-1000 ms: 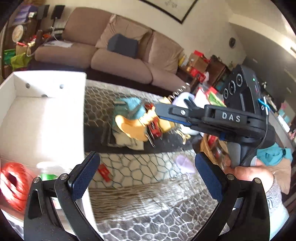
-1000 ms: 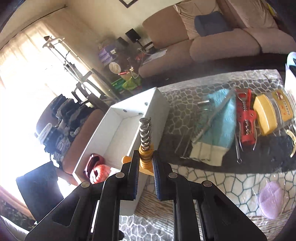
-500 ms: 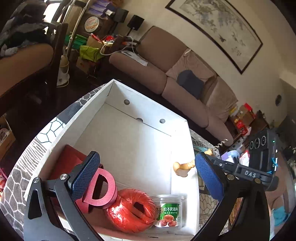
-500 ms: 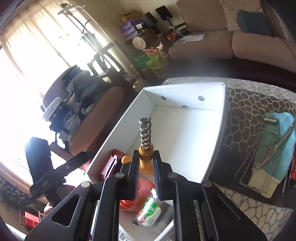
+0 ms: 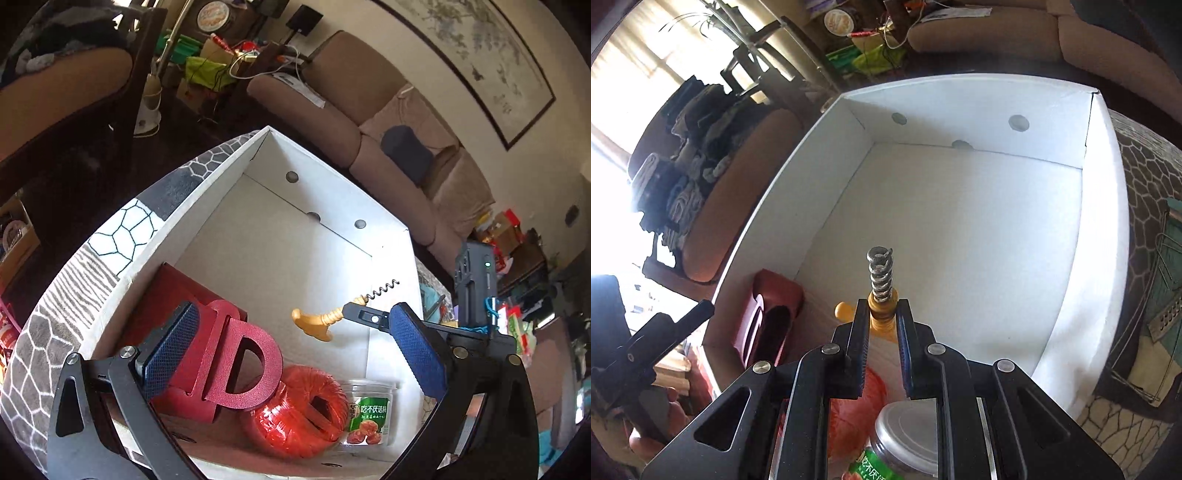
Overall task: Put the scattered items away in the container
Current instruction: 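Lift the corkscrew with the right tool and carry it into the white box, then lower the corkscrew onto the box floor and open the right tool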
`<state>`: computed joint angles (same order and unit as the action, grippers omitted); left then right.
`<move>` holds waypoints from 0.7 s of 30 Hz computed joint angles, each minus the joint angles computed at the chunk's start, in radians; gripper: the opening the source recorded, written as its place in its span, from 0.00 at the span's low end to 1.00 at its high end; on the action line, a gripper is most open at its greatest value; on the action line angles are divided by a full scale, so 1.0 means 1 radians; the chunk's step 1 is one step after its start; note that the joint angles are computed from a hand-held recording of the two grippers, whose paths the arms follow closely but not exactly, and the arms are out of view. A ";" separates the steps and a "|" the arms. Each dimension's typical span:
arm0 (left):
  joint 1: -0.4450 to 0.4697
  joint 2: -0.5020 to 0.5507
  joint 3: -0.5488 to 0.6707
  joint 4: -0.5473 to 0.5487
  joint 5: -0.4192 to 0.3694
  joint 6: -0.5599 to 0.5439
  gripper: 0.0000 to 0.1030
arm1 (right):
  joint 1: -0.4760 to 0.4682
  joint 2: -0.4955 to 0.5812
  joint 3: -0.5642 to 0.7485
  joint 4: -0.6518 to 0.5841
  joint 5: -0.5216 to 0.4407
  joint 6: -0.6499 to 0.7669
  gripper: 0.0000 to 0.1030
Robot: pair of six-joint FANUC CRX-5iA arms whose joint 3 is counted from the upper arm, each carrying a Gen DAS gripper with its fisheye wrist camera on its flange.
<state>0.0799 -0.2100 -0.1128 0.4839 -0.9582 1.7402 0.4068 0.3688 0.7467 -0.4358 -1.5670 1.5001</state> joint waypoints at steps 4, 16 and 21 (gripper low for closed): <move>-0.002 0.003 0.007 -0.010 -0.012 0.006 1.00 | 0.033 0.084 0.083 0.068 -0.072 -0.028 0.13; 0.003 0.001 0.010 -0.016 -0.022 0.018 1.00 | 0.075 0.201 0.186 0.172 -0.108 -0.098 0.25; -0.002 0.001 0.013 -0.015 -0.020 0.021 1.00 | 0.090 0.264 0.259 0.206 -0.143 -0.143 0.41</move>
